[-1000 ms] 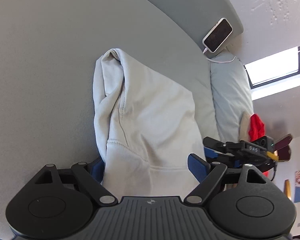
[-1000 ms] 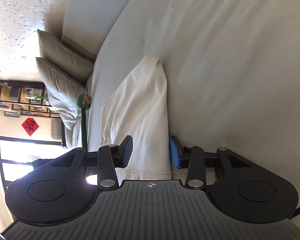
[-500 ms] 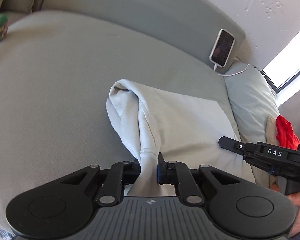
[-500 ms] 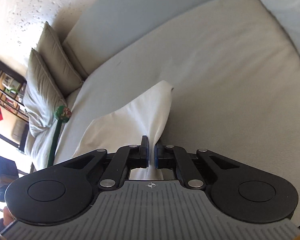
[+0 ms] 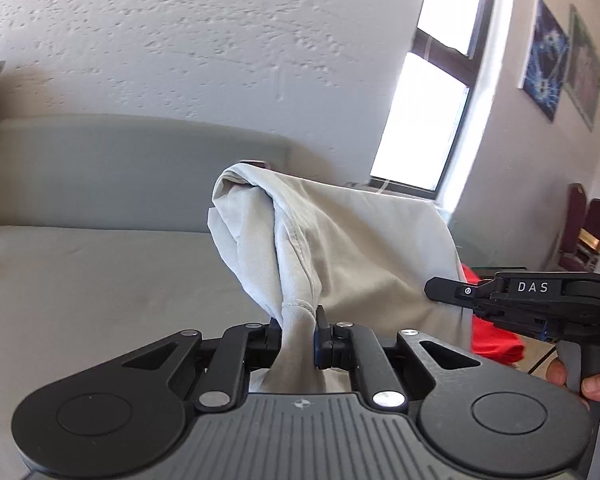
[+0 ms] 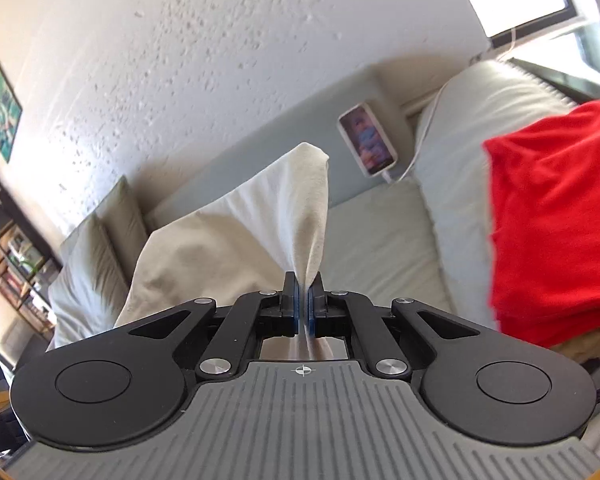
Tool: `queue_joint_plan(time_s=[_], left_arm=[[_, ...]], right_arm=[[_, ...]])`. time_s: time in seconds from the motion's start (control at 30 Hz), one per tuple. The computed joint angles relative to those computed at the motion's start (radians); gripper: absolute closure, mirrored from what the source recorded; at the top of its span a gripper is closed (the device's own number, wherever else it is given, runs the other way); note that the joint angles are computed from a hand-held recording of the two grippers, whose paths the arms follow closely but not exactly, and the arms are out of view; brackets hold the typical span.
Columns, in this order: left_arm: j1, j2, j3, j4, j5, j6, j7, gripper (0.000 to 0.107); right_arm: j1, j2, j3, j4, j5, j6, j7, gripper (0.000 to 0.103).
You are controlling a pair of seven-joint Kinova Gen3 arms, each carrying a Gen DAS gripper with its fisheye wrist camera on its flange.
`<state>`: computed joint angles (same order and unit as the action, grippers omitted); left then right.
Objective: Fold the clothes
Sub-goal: 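Carry the folded white shirt with both grippers onto the red clothes pile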
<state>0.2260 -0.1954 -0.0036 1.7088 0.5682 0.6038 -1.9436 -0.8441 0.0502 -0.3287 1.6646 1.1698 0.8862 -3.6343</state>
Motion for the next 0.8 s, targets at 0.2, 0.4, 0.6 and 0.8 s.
queue_joint_plan(time_s=[0.2,0.4,0.6,0.8], left_arm=[[0.087,0.136,0.098,-0.086,0.067,-0.044,-0.06,0.097],[0.131,0.296,0.211,-0.264,-0.059,0.001,0.071,0.097],[0.158,0.445,0.246,-0.452,-0.139,0.045,0.17,0.097],[0.196,0.568,0.206,-0.6,-0.194,0.074,0.322,0.096]], right_arm=[[0.171,-0.158,-0.235,0.142,-0.024,0.244,-0.121,0.099],[0.232,-0.233,-0.236,0.199,-0.083,0.357,-0.148,0.099],[0.357,-0.301,-0.096,0.245,-0.119,0.165,-0.004,0.099],[0.36,-0.232,0.167,0.16,-0.211,-0.045,0.24,0.099]])
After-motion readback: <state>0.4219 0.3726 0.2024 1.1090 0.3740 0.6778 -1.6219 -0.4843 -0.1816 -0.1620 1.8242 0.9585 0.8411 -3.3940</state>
